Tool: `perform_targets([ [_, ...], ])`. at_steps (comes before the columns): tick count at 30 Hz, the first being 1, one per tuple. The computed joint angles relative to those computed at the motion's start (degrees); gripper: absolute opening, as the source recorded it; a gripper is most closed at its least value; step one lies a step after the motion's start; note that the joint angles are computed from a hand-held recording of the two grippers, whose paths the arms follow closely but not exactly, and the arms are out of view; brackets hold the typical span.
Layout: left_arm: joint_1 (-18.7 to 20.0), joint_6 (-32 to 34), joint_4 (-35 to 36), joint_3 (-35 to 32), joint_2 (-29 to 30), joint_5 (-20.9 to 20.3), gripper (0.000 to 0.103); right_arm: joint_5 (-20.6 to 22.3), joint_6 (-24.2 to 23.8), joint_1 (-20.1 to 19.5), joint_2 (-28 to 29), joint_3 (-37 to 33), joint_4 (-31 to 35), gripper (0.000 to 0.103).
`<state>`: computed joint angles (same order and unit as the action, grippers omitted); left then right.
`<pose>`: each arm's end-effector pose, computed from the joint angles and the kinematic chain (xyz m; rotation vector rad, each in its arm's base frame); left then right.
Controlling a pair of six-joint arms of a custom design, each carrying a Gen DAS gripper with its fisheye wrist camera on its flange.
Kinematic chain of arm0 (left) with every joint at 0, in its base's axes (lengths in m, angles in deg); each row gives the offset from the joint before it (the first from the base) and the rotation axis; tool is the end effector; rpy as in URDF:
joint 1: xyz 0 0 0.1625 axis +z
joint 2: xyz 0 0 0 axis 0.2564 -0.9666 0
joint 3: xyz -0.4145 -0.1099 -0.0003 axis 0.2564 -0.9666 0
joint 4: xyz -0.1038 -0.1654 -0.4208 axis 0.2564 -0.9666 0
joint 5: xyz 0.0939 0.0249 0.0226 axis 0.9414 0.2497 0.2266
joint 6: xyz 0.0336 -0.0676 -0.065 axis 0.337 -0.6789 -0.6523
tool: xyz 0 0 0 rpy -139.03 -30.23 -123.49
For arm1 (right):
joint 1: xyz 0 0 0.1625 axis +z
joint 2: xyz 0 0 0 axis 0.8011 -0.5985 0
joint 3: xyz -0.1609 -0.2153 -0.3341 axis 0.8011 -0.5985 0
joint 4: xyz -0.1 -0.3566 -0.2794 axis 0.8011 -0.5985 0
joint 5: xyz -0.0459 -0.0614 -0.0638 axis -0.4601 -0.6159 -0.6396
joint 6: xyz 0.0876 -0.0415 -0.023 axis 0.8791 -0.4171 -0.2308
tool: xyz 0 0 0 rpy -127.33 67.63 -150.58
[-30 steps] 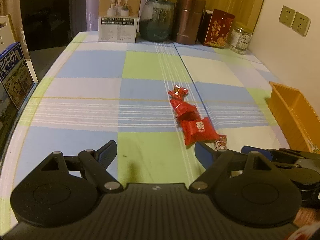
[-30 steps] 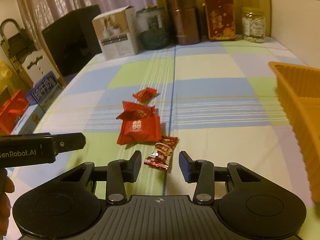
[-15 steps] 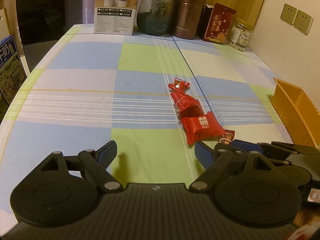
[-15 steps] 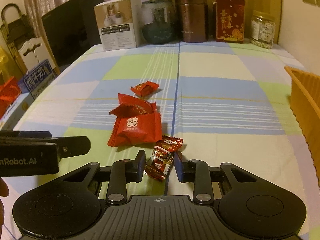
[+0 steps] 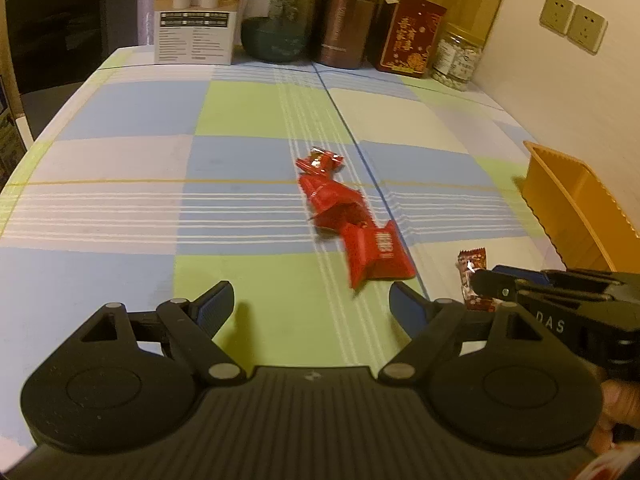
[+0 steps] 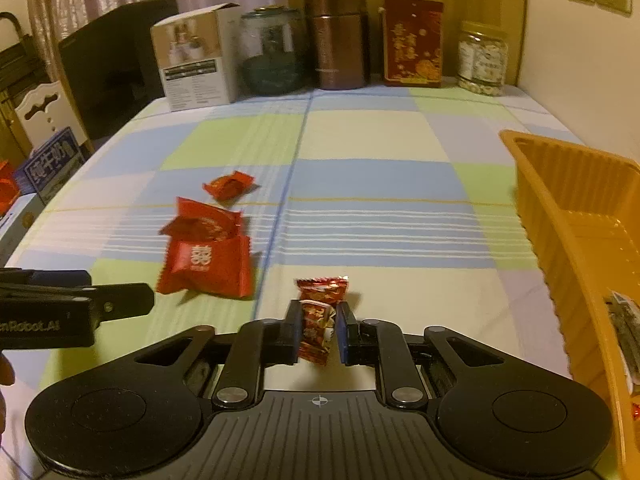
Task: Organize snacks
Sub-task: 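Grasp the brown-red wrapped candy bar with the right gripper, then grasp the large red candy packet with the left gripper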
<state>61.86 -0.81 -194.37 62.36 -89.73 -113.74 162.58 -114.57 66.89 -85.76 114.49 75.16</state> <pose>0.0555 -0.4810 0.2481 0.8931 2.5407 -0.6158 0.2831 -0.3852 -0.1103 0.0871 -2.2320 1.0451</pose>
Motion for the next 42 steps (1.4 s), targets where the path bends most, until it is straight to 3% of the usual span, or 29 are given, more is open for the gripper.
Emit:
perform_targets([
  [3,0.0,0.3,-0.1,0.1,0.1,-0.5,0.083,-0.1,-0.2,-0.2,-0.5,0.9,-1.5,0.027],
  [5,0.1,0.4,-0.2,0.0,0.3,-0.6,0.083,-0.4,0.1,-0.4,-0.3,0.9,-1.5,0.049],
  [7,0.2,0.6,-0.6,0.0,0.6,-0.8,0.083,-1.2,0.2,-0.8,-0.4,1.3,-2.4,0.049],
  [11,0.3,0.9,-1.1,-0.4,1.3,-1.3,0.083,-1.4,-0.6,-1.0,-0.7,1.9,-3.9,0.046],
  [12,0.3,1.0,-1.2,-0.5,1.4,-1.4,0.083,-0.9,-1.0,-0.9,-0.6,1.8,-3.9,0.042],
  [13,0.2,1.1,-1.3,-0.4,1.6,-1.5,0.083,-0.7,-1.6,-0.9,-0.5,1.6,-3.7,0.027],
  [14,0.0,1.3,-1.5,-0.4,1.8,-1.5,0.083,-0.5,-2.0,-0.9,-0.5,1.5,-3.3,0.025],
  [19,-0.7,1.9,-2.2,-0.3,3.0,-1.7,0.083,0.4,-3.7,-0.5,0.2,0.8,-2.4,0.022],
  [24,-1.2,2.3,-3.0,-0.4,4.5,-2.0,0.082,1.5,-2.6,-0.3,-1.9,3.4,-6.1,0.021],
  [33,-2.3,1.8,-4.7,-1.2,8.2,-1.9,0.064,1.9,1.7,-1.2,-4.0,5.5,-6.6,0.021],
  [37,-2.6,0.8,-4.0,-1.4,8.7,-1.3,0.041,1.5,2.2,-1.3,-4.0,5.6,-6.2,0.021],
  [42,-2.9,-1.5,-5.2,-0.1,7.6,-0.9,0.028,1.1,1.8,-1.2,-4.0,5.7,-6.5,0.021],
])
